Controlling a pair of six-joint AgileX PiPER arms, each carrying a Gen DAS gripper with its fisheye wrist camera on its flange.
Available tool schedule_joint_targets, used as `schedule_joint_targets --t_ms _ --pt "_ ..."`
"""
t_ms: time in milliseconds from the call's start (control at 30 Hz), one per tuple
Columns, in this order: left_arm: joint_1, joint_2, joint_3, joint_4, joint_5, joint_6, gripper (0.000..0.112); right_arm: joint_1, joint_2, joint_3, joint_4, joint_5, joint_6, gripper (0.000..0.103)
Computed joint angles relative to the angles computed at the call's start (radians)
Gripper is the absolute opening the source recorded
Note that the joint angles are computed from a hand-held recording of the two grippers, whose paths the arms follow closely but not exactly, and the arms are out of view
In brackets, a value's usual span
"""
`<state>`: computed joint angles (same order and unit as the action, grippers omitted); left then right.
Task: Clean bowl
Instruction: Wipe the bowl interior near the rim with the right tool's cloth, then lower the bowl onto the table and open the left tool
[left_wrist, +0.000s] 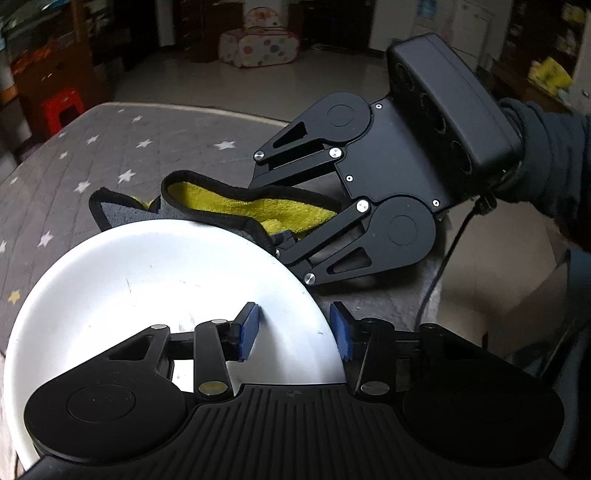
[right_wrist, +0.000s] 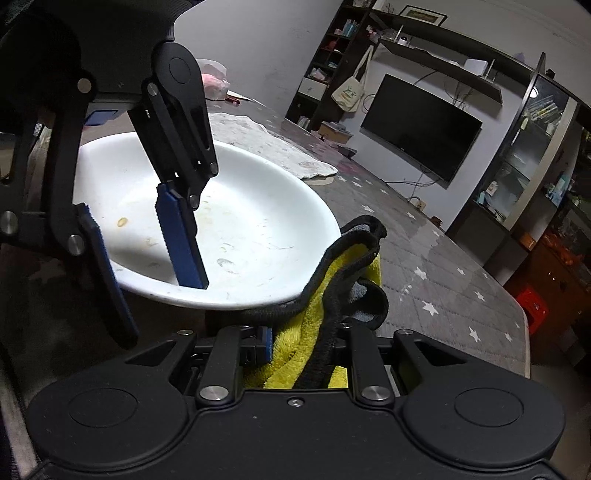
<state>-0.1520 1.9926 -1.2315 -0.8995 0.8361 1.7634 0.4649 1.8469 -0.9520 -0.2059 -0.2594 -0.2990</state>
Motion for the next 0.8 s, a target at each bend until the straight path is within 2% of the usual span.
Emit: schedule_joint_targets --t_ms 167,300,400,500,600,800 --pt "0.010 0.009 -0.021 0.030 0.069 0.076 0.039 0.028 -0.051 0.083 0.193 -0.025 -0.142 0.021" --pt "0.015 0.039 -0.071 0.082 0.157 0.125 0.039 0.055 -0.109 0.155 0.319 -0.032 -0.229 0.021" --pt "0.019 0.069 -0.129 0.122 0.219 0.112 0.039 0.071 -0.136 0.186 0.386 -0.032 -0.280 0.021" --pt "0.023 0.086 -0.157 0.134 0.244 0.111 0.039 0.087 -0.160 0.219 0.437 -0.040 -0.311 0.021" --pt "0.027 0.101 -0.176 0.132 0.259 0.115 0.039 0.081 -0.155 0.217 0.399 -0.042 -0.289 0.021" --pt "0.032 0.100 -0.177 0.129 0.272 0.115 0.040 0.029 -0.112 0.146 0.134 -0.001 -0.096 0.021"
